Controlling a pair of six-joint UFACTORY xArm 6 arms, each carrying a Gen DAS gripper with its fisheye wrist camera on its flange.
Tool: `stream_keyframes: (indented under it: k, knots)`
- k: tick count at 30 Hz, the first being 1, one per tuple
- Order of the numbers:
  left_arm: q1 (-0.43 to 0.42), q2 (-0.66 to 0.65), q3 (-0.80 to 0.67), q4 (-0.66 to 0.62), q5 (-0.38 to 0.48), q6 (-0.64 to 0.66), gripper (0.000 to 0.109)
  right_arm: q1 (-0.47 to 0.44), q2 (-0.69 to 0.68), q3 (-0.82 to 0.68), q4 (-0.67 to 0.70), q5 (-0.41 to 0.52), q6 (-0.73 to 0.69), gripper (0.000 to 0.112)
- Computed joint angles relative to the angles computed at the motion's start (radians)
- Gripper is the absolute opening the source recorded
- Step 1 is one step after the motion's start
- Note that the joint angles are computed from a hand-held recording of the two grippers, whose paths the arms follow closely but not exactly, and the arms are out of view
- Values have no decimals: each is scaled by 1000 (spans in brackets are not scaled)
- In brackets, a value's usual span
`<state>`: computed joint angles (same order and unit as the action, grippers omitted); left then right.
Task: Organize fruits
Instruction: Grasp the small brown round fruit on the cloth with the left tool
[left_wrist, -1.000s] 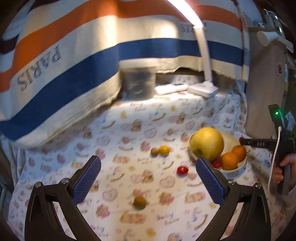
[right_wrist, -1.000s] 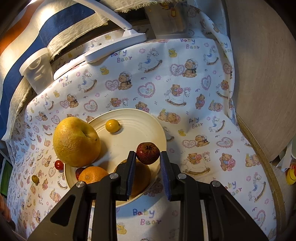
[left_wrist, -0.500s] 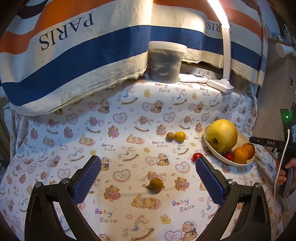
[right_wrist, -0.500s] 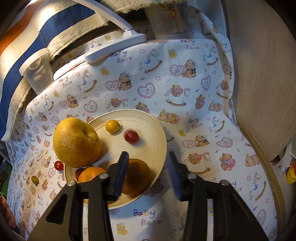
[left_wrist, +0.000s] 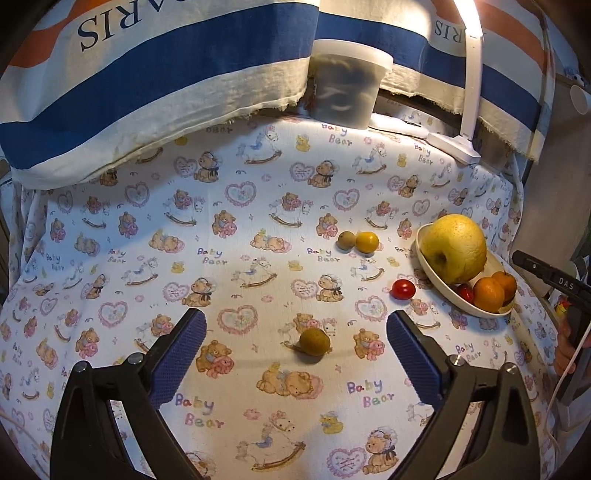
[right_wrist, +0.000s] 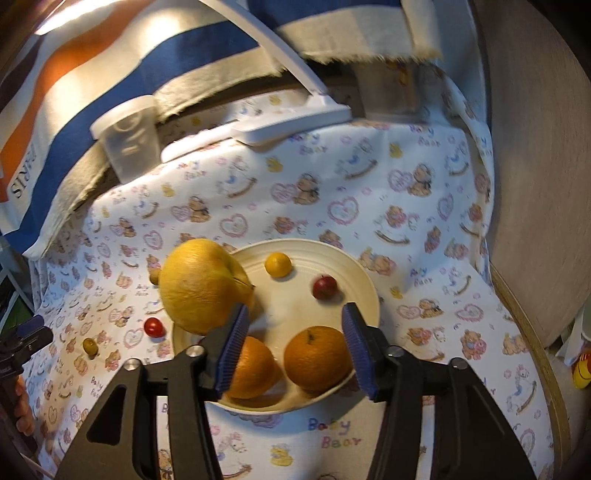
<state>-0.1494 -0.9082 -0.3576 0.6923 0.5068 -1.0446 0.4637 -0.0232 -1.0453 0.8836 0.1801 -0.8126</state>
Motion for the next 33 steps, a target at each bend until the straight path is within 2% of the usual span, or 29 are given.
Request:
stream_keyframes:
  k: [4,9,12,20,24,26,30,32,33]
  knots:
    - [-6,21,-5,59,1,-52,98,19,-11,17,-20,-34,-11,63]
    - [7,50,-1,27,-26,-18,95,33,-18,24,13,-48,-59,66]
    - [16,83,-3,-20,-63,35,83,38,-20,26,30,-55,-77,70]
    - [24,163,-6,-205,-109,206,52,41,-22,30,30,-62,-77,70]
    - [33,170,4,-302,-142,283,43,45,-23,32,37,-68,-83,70]
    - [35,182,0,-335,-145,311,37,44,-24,33,32,-68,-78,70]
    - [35,191,-3,-392,-143,361,32,44,-25,33,31,-67,-77,70]
    - [37,194,-5,-407,-140,369,24,44,-25,32,35,-67,-81,70]
    - [39,193,-2,-426,-146,383,24,44,-24,32,34,-67,-81,70]
